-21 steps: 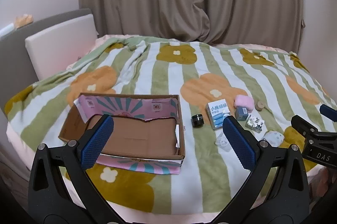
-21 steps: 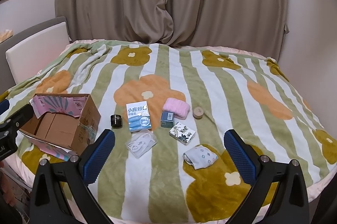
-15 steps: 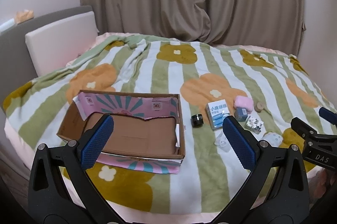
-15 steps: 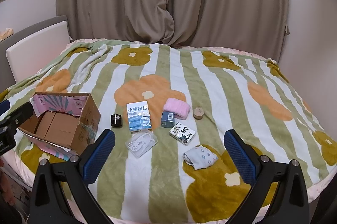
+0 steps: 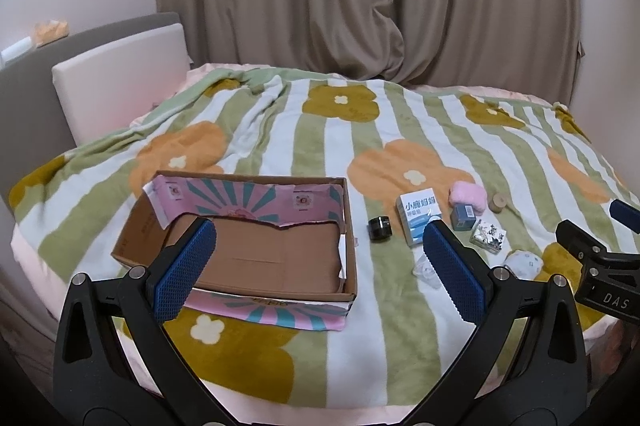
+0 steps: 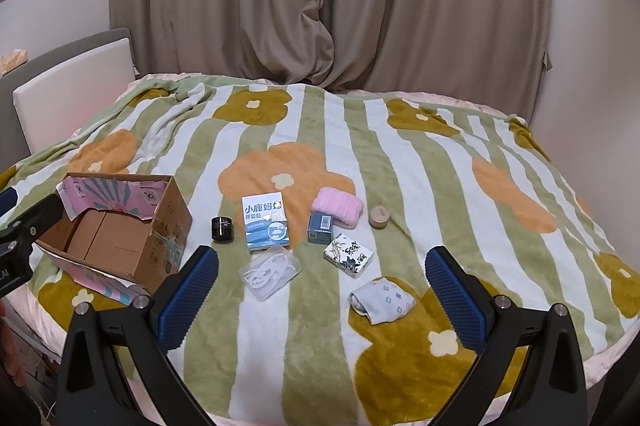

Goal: Organize objects

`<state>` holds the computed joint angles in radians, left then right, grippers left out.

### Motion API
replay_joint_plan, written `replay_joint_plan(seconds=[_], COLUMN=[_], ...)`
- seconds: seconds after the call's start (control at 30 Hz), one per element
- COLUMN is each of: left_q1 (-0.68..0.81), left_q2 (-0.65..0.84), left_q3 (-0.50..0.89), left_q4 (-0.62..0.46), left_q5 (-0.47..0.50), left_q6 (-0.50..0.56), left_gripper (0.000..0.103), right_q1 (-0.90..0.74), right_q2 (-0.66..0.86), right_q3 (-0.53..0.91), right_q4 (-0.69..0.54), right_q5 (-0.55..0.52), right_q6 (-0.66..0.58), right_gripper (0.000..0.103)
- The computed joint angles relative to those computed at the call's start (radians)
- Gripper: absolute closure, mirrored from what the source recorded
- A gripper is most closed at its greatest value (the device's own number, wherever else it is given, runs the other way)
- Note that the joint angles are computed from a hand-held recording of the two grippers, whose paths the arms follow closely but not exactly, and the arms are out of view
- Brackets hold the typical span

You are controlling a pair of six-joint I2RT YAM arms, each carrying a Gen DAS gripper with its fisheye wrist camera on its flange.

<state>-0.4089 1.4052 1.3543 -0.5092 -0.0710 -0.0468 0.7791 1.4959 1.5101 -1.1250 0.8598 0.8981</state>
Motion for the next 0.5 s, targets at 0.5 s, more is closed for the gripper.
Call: replay_joint_plan(seconds=[0.5], left_q1=[-0.004], left_q2=[-0.003], left_q3=[-0.016], left_q4=[0.005], left_q5=[0.011], left_q6=[0.013], left_gripper=[0.0], right_q1=[-0.014], right_q2=[-0.016], right_q3=[-0.005], right_q4=[0.021], right_q5=[-0.025], right_q6=[-0.014], right_gripper=[0.0])
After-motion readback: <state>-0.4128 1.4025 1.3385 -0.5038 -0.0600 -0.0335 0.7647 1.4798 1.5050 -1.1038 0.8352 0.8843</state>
